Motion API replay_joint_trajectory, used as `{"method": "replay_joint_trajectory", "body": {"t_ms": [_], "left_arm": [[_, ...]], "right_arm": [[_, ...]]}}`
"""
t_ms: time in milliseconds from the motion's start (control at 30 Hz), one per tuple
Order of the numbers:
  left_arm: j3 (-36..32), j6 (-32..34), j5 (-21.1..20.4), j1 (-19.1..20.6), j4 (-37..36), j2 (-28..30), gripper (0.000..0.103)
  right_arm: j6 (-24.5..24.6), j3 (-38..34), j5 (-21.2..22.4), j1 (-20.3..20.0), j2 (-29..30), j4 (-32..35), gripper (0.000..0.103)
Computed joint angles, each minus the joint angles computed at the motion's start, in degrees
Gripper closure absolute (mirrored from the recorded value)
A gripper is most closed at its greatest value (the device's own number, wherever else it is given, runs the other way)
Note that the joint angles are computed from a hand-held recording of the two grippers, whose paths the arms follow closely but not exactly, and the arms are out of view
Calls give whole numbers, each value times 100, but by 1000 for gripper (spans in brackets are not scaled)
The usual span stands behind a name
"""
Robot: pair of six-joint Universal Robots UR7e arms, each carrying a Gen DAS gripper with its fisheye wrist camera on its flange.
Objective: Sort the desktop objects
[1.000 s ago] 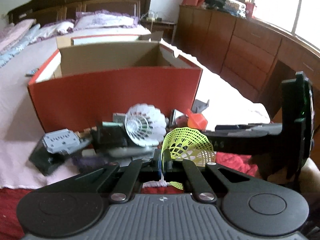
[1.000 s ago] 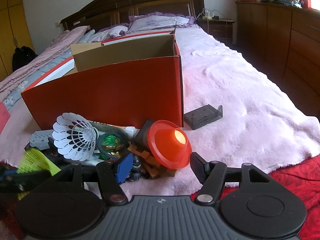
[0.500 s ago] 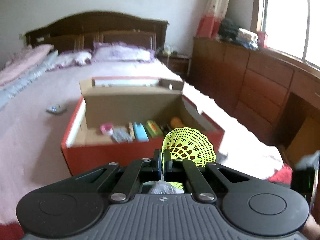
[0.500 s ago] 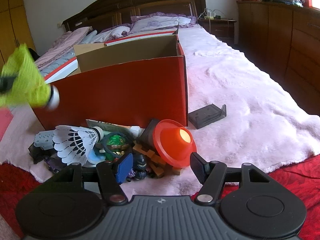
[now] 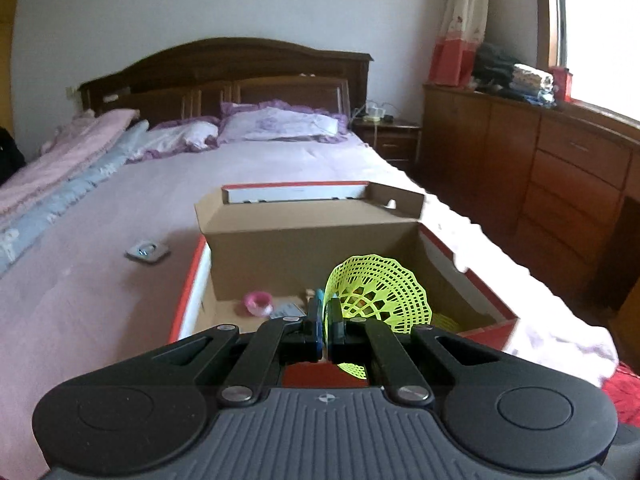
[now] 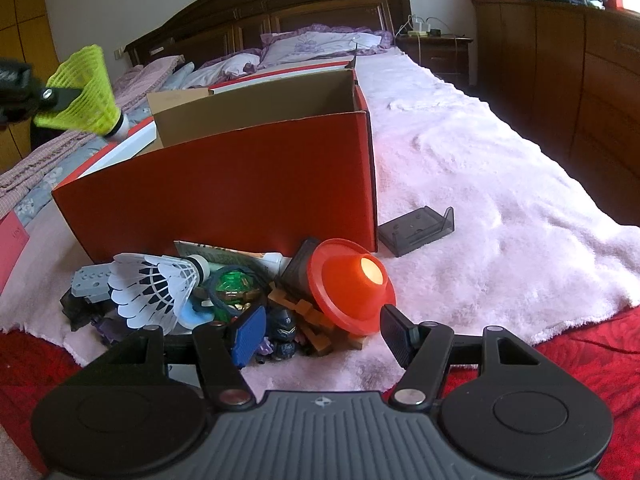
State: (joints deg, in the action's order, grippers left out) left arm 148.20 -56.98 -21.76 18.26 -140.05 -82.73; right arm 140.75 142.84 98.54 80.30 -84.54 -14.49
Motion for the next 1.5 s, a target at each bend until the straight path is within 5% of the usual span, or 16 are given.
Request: {"method": "replay_joint_trajectory", "body": {"t_ms": [133, 333, 600, 833, 1133, 1500], "left_arm": [[-323, 888, -1, 545, -656, 394, 95], [-548, 868, -96, 931, -518, 449, 83], [-94, -394, -137, 342, 796, -152, 57], [262, -1962, -931, -405, 2111, -370, 44], [656, -2027, -1797, -725, 1362, 223, 41], [679, -1642, -1846, -508, 522, 831, 38]], "right_arm": [[-10, -5, 22, 16, 40, -12, 37], [-35, -8, 61, 37, 52, -9, 37], [-80, 2, 67, -23, 103, -42, 37], [-138, 54, 48, -60, 84, -67, 37], [-159, 188, -130, -161, -61, -114, 37], [-303, 209, 17, -61, 15, -318, 38]]}}
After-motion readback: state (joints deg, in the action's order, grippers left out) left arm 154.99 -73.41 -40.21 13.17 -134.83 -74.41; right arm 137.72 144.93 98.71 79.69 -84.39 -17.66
